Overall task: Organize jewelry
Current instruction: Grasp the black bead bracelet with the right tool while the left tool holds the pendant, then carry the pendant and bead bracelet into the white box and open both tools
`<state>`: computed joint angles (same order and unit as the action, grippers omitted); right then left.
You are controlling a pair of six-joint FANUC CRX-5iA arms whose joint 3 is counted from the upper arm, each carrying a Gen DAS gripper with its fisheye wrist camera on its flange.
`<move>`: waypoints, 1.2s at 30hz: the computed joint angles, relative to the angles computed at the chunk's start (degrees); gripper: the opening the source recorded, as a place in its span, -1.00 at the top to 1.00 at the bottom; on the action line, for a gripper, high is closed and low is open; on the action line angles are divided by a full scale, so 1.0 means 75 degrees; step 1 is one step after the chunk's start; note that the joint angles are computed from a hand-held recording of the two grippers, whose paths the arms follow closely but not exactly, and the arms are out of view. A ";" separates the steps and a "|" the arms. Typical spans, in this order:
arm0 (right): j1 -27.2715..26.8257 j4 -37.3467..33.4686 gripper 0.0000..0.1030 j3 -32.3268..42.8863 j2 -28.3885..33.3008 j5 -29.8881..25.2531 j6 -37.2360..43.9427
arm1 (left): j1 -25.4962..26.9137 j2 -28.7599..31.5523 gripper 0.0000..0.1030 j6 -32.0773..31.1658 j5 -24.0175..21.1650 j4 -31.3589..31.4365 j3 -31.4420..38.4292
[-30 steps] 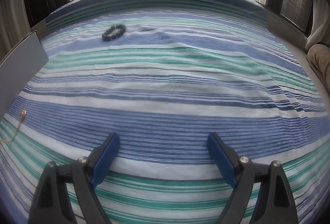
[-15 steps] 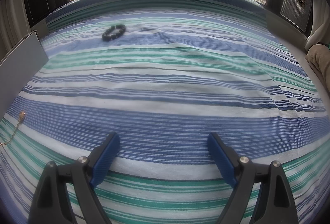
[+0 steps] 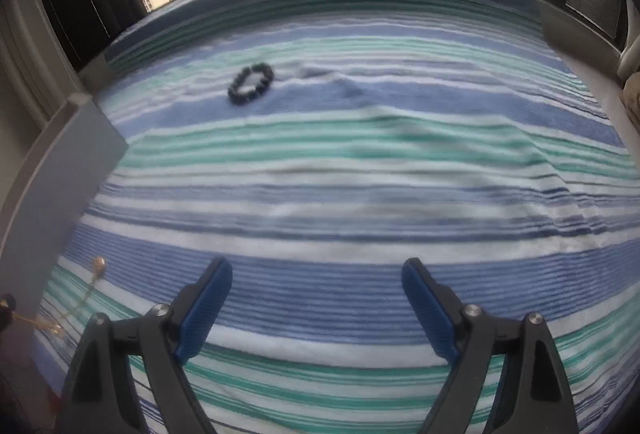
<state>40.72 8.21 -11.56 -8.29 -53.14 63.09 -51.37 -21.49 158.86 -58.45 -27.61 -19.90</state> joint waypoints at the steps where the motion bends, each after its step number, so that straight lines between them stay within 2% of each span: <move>1: -0.0009 0.0033 -0.71 0.0383 0.0281 0.0044 0.0140 | 0.0020 0.0013 0.48 0.0010 -0.0004 0.0003 0.0000; 3: -0.0177 -0.0411 -0.65 0.1487 0.1118 -0.0153 0.0788 | 0.0035 0.0070 0.48 0.0003 -0.0073 -0.0024 0.0045; 4: -0.0279 -0.0736 -0.35 0.2170 0.1660 -0.0439 0.1082 | 0.0047 0.0099 0.48 -0.0008 -0.0108 -0.0031 0.0068; 6: -0.0501 -0.1494 -0.08 0.3531 0.2753 -0.1063 0.1492 | 0.0057 0.0175 0.48 0.0003 -0.0216 -0.0052 0.0131; 7: -0.0529 -0.1646 -0.08 0.4046 0.3229 -0.1215 0.1565 | 0.0065 0.0233 0.48 0.0007 -0.0297 -0.0060 0.0176; 10: -0.0211 -0.0941 -0.08 0.4747 0.4191 -0.1141 0.1313 | 0.0165 0.0409 0.48 -0.0069 -0.0523 0.0020 0.0272; 13: 0.0038 -0.0349 -0.08 0.5128 0.4848 -0.1120 0.1103 | 0.0283 0.0584 0.48 -0.0229 -0.0694 0.0132 0.0329; 15: 0.0116 -0.0171 -0.08 0.5402 0.5209 -0.1362 0.1078 | 0.0334 0.0696 0.48 -0.0335 -0.0780 0.0186 0.0365; 17: 0.0230 0.0193 -0.07 0.5211 0.5195 -0.1205 0.1085 | 0.0335 0.0793 0.48 -0.0410 -0.0866 0.0182 0.0408; 18: 0.0252 0.0246 0.00 0.5174 0.5168 -0.1210 0.1109 | 0.0314 0.0849 0.48 -0.0432 -0.0927 0.0147 0.0449; 19: 0.0253 0.0257 0.42 0.5183 0.5148 -0.1272 0.1111 | 0.0284 0.0903 0.48 -0.0440 -0.0990 0.0101 0.0492; 20: 0.0246 0.0264 0.76 0.5225 0.5142 -0.1418 0.1061 | 0.0248 0.0953 0.48 -0.0440 -0.1056 0.0052 0.0537; 22: 0.0190 0.0155 0.76 0.5098 0.4972 -0.1480 0.0981 | 0.0183 0.1029 0.48 -0.0426 -0.1169 -0.0044 0.0622; 29: 0.0065 -0.0194 0.76 0.3887 0.3656 -0.0914 0.1216 | -0.0263 0.1214 0.48 -0.0331 -0.1600 -0.0504 0.0965; 31: 0.0037 -0.0454 0.76 0.3636 0.3197 -0.0929 0.1434 | -0.0230 0.0959 0.48 -0.0387 -0.1293 -0.0366 0.0874; 34: 0.0025 -0.1048 0.76 0.3619 0.2635 -0.1128 0.1847 | 0.0330 0.0059 0.49 -0.0856 -0.0096 0.0541 0.0390; 36: 0.0077 -0.1419 0.76 0.3685 0.2271 -0.1257 0.2159 | 0.0442 -0.0333 0.49 -0.1102 0.0131 0.0771 0.0453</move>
